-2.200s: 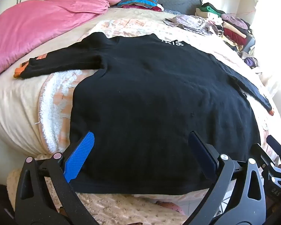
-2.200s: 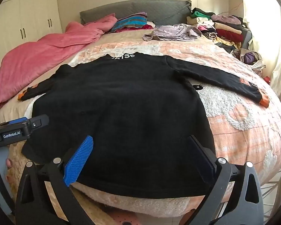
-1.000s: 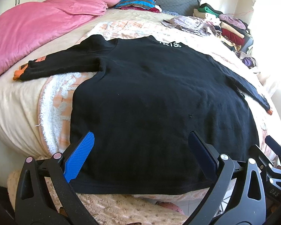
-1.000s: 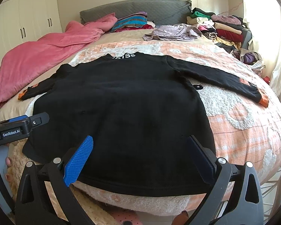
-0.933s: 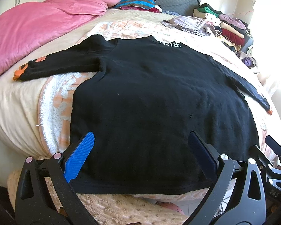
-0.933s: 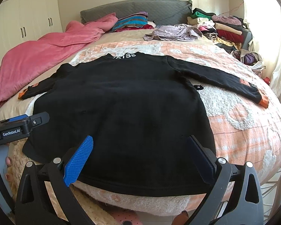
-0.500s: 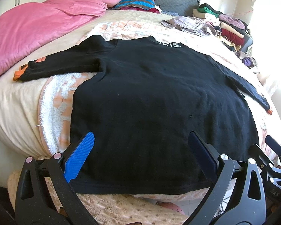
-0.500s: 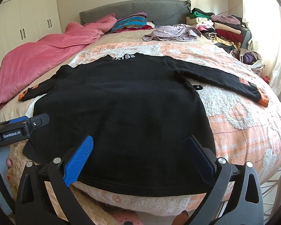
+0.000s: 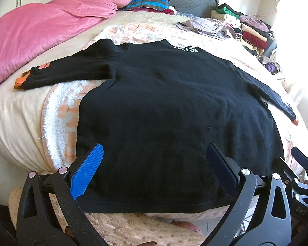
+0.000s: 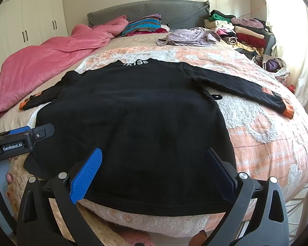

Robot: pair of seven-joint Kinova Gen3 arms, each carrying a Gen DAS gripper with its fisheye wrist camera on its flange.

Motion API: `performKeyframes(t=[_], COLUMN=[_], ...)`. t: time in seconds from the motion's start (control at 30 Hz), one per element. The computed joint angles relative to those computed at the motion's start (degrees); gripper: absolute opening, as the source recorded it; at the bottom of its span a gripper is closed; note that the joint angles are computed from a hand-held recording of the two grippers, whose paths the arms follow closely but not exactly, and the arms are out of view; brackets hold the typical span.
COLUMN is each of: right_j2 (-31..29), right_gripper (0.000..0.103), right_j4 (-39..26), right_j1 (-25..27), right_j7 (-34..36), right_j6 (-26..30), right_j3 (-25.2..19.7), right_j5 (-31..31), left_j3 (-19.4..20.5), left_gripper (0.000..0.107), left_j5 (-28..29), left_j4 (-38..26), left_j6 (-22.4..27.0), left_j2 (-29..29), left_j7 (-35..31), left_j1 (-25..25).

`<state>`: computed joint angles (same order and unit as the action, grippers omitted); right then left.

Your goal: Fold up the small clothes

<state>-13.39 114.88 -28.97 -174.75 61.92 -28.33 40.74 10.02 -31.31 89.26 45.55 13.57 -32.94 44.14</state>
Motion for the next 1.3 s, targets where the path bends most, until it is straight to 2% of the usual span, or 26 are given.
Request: performKeyframes(t=[0.27, 0.5, 1.03, 1.3], right_j2=[-0.1, -0.6, 0.7, 2.7], right_gripper=[0.099, 0.099, 0.099, 0.099], right_j4=[0.0, -0.4, -1.8, -2.5], right_j1=[0.5, 3.1, 11.8, 15.7], right_j7=[0.9, 3.7, 9.5, 10.8], right_j6=[-1.4, -5.3, -11.9, -12.3], right_j3=[1.0, 3.8, 9.5, 13.7], right_j5=[0.1, -1.2, -2.9, -3.6], left_j3=[0.2, -0.4, -2.6, -3.4], left_gripper=[0.094, 0.094, 0.094, 0.094], left_j5=[0.9, 3.1, 11.2, 15.4], left_j4=[-0.3, -3.2, -14.9, -23.1], left_j6=[-0.5, -0.6, 1.2, 4.0], left_j2=[0.2, 2.5, 9.5, 14.5], left_j7=[-0.8, -4.0, -13.9, -19.9], left_j1=[-0.3, -0.9, -2.8, -3.8])
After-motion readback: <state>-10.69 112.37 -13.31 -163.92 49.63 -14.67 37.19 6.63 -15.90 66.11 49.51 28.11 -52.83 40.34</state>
